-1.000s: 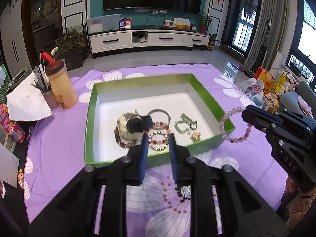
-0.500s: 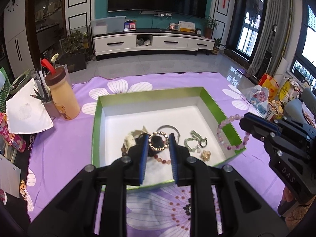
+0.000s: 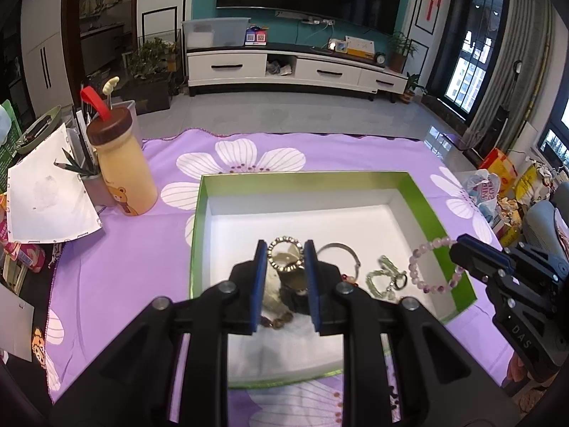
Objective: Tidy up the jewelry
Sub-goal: 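Lower pendant ring and pink bracelet into the green box and open both tools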
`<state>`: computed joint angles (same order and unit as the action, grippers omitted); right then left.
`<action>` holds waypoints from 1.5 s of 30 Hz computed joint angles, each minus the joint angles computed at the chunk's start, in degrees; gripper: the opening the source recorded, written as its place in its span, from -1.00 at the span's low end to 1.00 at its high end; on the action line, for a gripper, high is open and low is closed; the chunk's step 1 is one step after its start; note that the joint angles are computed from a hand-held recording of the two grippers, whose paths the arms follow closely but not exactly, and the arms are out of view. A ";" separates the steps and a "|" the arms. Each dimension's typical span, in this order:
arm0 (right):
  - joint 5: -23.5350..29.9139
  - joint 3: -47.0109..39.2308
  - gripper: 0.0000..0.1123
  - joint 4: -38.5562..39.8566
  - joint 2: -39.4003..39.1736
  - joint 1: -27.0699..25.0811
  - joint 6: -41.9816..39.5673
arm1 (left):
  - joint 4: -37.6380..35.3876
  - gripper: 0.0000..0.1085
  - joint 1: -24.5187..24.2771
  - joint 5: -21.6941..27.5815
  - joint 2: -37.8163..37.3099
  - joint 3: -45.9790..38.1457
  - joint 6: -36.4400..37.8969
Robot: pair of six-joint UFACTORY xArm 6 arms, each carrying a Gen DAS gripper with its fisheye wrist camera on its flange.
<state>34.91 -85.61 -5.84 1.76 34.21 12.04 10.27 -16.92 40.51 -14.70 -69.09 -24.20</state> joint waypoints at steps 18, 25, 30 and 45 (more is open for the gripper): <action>2.84 -5.36 -0.88 4.69 5.77 -1.52 -1.08 | -1.07 -0.62 1.29 1.65 6.90 -3.40 0.62; 3.51 -6.35 -0.88 4.76 6.69 -1.74 -1.30 | -0.08 -0.62 0.80 2.39 7.90 -4.31 0.26; 4.10 -6.93 -0.88 4.55 7.21 -1.75 -1.16 | 0.38 -0.62 0.61 2.83 8.28 -4.66 0.10; 5.07 -7.16 -0.88 4.62 7.47 -1.91 -0.89 | 1.08 -0.62 0.25 3.30 8.81 -4.63 -0.23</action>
<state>39.98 -92.78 -1.22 9.24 32.30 11.15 11.35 -16.67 43.81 -5.89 -73.73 -24.43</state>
